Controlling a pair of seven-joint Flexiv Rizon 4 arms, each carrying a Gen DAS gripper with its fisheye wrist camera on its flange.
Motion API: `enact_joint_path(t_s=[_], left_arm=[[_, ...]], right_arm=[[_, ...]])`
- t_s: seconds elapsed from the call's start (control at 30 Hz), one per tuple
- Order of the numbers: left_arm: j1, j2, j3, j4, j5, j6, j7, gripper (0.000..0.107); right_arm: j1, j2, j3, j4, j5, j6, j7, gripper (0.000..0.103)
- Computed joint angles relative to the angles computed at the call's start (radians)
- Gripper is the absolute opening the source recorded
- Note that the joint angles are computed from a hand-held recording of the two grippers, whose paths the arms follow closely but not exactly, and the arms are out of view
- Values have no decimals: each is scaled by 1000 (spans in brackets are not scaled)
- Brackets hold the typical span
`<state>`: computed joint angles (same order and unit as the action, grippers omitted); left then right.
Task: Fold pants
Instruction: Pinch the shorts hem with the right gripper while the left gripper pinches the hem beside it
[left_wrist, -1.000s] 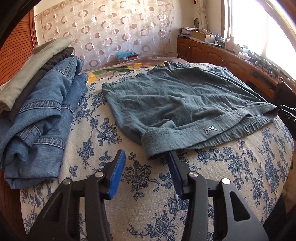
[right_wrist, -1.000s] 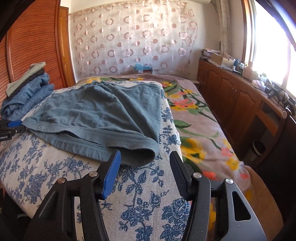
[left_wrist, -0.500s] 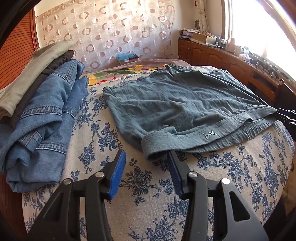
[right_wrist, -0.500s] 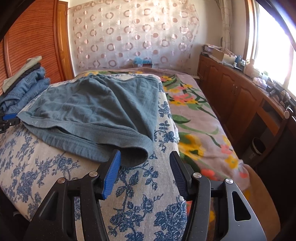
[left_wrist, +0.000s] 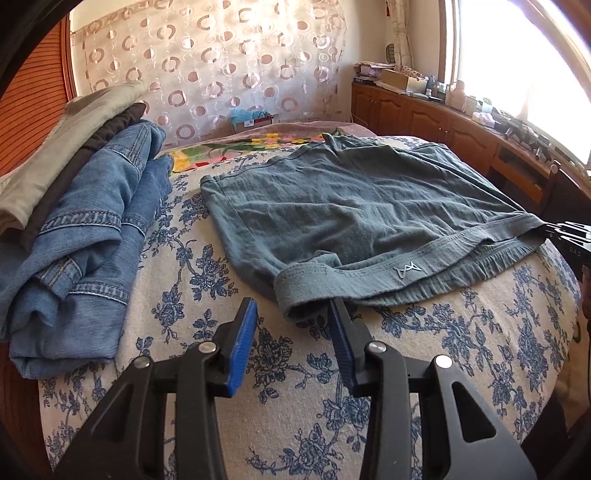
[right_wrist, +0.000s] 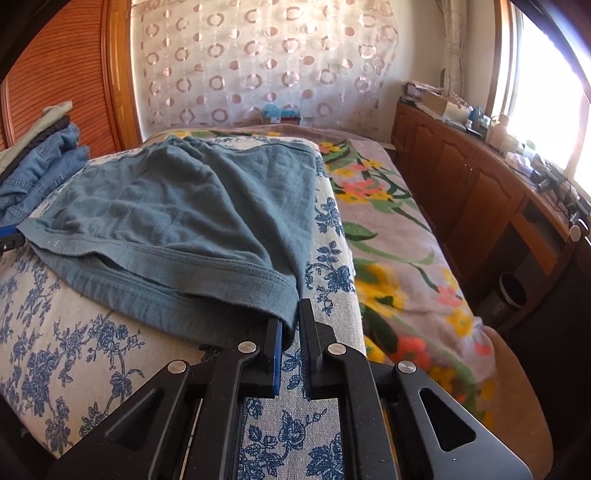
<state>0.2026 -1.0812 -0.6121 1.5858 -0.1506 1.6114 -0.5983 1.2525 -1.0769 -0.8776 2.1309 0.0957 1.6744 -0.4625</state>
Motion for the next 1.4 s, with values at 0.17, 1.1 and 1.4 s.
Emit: enact_joint_path(t_s=[0.17,1.1,1.4], left_arm=[[8,10,4,13,-6,-7,-7,39],[-52,-7,58,-48,-24,-19,-9,33],[-16,-21,3,-36,-33,-29,11,3]], right_arm=[[-2,-3,2,-2,3,2,1,6],[0,-16,-11,-2,-2,-5,6,6],[-5,-19,-8,-4,3,2,3,6]])
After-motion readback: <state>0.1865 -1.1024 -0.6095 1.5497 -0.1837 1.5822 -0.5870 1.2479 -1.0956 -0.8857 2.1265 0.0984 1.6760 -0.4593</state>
